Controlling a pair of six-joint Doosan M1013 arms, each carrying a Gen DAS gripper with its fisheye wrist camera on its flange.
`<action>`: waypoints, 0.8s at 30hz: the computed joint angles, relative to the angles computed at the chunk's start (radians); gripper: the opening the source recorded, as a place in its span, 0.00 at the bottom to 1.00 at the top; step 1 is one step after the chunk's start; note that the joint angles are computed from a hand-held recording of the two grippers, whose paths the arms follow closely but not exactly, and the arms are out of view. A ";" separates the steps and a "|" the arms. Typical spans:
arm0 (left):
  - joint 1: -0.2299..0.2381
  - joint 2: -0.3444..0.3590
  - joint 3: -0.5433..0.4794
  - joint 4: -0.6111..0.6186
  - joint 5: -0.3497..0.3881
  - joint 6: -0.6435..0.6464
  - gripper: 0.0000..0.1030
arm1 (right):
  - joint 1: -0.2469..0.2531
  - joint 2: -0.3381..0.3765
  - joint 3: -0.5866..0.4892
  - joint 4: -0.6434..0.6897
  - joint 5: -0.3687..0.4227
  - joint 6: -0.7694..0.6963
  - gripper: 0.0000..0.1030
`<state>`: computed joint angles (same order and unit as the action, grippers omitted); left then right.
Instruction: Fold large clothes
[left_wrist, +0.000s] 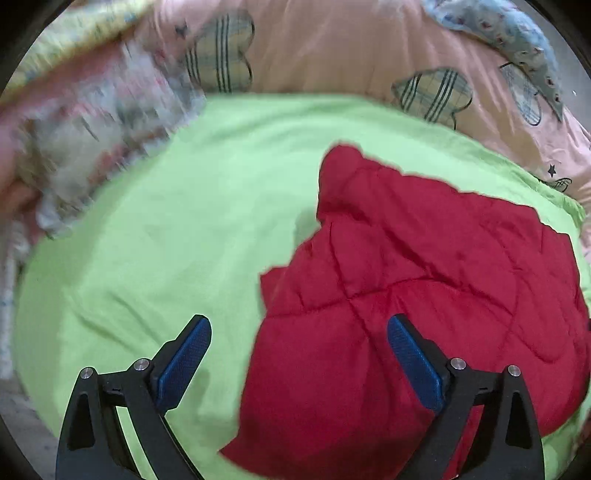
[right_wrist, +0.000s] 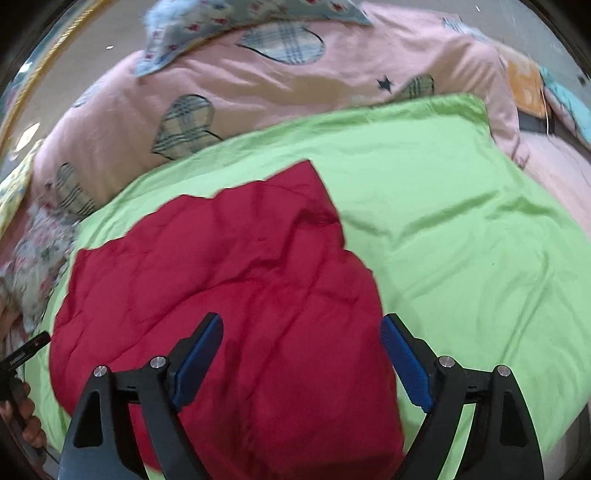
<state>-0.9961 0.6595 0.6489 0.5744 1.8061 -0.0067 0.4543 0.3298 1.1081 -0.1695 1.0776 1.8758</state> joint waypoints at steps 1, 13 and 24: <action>0.013 -0.031 0.062 -0.039 -0.088 -0.015 0.93 | -0.011 0.021 -0.022 0.023 0.028 -0.004 0.86; 0.035 -0.047 0.114 -0.048 -0.268 0.079 0.34 | -0.023 0.001 0.015 0.142 -0.028 -0.081 0.17; 0.039 0.037 0.007 -0.024 -0.152 0.116 0.44 | 0.007 0.026 0.034 0.032 -0.047 -0.035 0.20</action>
<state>-0.9572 0.6969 0.6562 0.5500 1.6543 0.1088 0.4613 0.3563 1.1422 -0.1377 1.0307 1.8411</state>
